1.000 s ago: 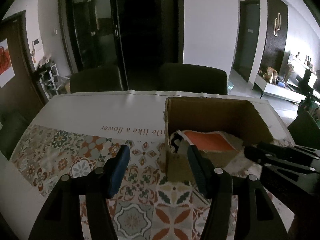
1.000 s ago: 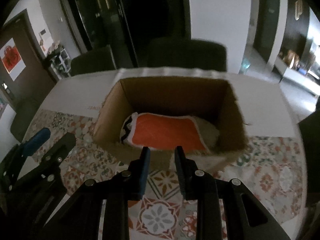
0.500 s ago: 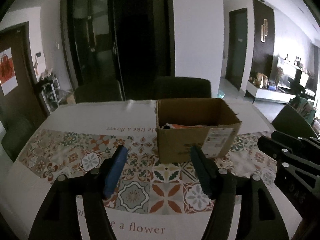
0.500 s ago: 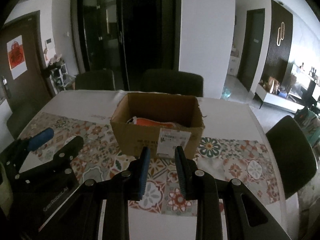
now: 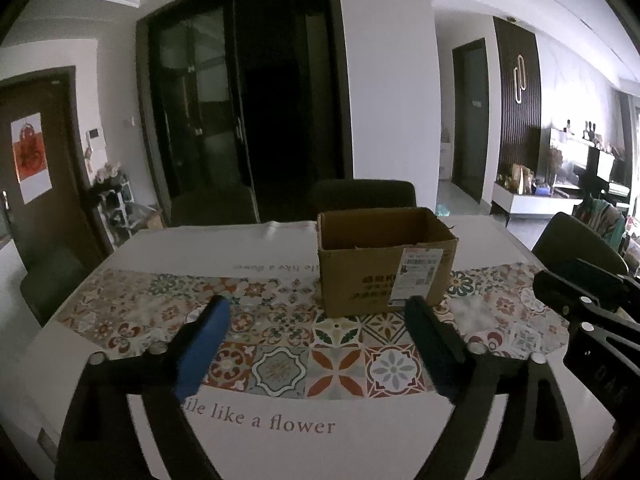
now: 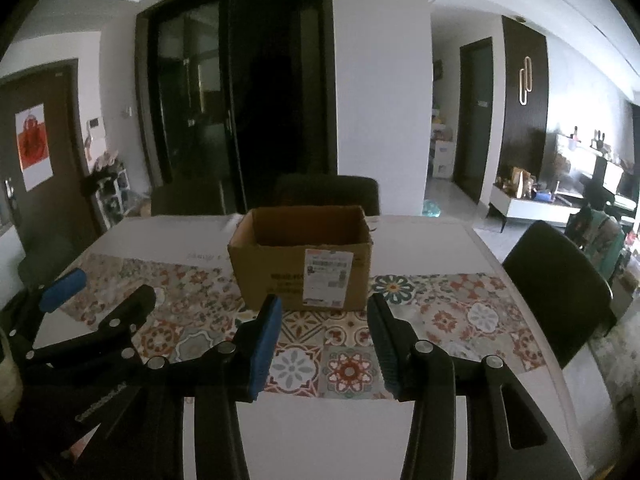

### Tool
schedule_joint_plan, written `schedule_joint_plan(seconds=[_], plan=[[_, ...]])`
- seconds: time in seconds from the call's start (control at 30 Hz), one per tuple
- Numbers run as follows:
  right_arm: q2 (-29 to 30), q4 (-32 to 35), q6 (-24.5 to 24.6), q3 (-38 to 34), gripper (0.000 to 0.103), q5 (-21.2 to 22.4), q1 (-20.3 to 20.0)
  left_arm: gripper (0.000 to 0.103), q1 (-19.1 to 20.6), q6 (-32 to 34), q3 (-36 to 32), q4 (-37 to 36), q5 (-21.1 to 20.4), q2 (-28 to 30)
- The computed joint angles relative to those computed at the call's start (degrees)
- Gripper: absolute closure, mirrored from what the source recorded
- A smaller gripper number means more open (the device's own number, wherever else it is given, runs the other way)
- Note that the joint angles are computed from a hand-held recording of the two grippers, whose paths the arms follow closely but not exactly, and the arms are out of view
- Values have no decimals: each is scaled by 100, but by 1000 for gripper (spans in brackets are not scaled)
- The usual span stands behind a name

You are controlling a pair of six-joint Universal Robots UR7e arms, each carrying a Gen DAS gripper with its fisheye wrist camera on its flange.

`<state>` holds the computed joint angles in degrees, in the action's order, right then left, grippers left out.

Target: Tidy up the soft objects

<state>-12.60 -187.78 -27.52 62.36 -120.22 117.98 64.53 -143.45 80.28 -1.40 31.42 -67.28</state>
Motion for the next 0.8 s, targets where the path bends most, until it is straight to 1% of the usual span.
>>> schedule_joint_plan(seconds=[0.03,0.07,0.1,0.13,0.17,0.37,0.53,0.63,0.7,0.8], plan=[[-49,-68,4,99,57,-11,6,9,-50,144,230,-267,1,-138],[-95,-136,2,198,55,-20,14,7,-81,216,338,-393,-18,-201],[-132,-192,0,276,52,-27,19,3,-118,318,468,-569,-51,-272],[-173,-300,-11,378,46,-56,28,1,-156,473,635,-809,-80,-376],[-201,-394,-10,459,45,-76,35,0,-190,609,775,-1016,-107,-458],[-456,-832,124,1031,45,-31,41,0,-348,977,1428,-1761,-160,-865],[-545,-1205,68,1345,45,-118,64,0,-445,1215,1856,-2255,-225,-1100],[-532,-1560,-98,1474,45,-212,90,0,-498,1402,2118,-2619,-208,-1248],[-567,-1732,-117,1611,45,-159,79,0,-517,1398,2184,-2650,-196,-1268],[-641,-1797,-40,1787,45,-52,57,0,-544,1384,2252,-2664,-205,-1305]])
